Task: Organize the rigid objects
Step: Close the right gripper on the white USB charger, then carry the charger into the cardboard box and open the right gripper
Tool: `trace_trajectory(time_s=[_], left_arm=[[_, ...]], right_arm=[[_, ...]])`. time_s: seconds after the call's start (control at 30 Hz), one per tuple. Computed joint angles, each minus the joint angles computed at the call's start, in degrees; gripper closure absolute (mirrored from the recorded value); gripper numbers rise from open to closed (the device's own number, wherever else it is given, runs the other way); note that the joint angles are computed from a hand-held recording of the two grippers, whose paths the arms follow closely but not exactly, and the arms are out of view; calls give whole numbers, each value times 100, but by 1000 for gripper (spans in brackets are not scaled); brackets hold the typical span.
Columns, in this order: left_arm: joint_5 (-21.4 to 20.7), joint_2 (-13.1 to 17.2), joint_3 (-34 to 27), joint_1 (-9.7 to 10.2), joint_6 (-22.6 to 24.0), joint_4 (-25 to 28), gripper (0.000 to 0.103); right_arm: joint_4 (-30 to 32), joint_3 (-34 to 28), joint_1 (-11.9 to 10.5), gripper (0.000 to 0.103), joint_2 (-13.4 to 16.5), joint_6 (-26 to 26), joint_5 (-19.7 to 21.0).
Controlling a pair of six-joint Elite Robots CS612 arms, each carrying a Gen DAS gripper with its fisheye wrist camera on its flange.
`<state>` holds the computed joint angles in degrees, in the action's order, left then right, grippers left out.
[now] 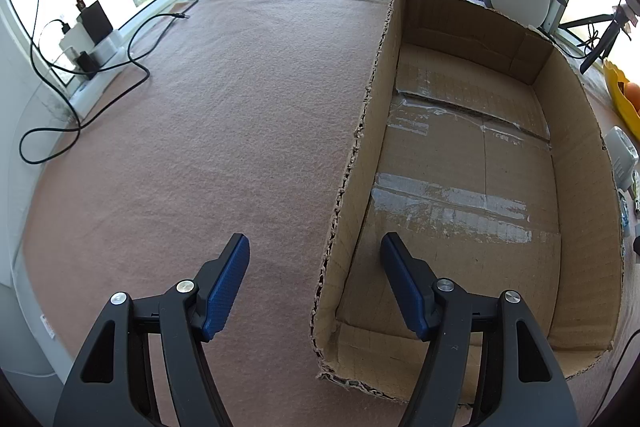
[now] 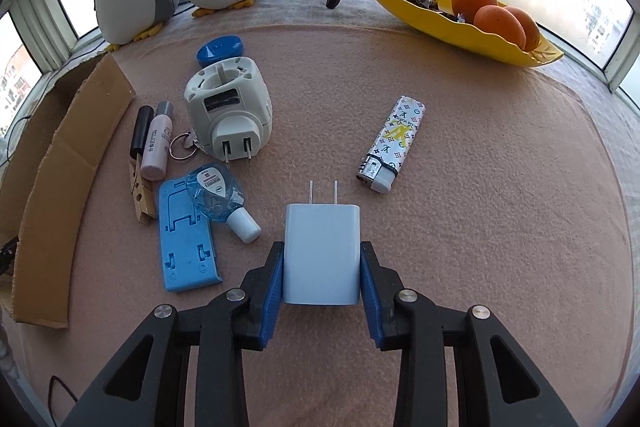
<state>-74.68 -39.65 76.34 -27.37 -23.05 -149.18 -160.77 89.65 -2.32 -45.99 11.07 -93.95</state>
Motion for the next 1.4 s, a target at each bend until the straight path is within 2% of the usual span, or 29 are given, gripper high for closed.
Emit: trace_trajectory(time_s=[0.13,0.43,0.8,1.07,1.4], left_arm=[[-3,1,-1,2,7,-5,35],[-12,12,-16,4,11,-17,35],[-17,14,-13,7,4,-39,35],[-30,11,-2,8,-5,-65,35],[-32,8,8,10,11,-80,35]], right_arm=[[-183,46,49,71,-74,-106,7],[-403,-90,203,71,-195,-439,629],[-231,-516,576,71,-30,-1134,1341],[42,-822,820,71,156,-1628,1433],[259,-1056,965,71,319,-1879,1395]])
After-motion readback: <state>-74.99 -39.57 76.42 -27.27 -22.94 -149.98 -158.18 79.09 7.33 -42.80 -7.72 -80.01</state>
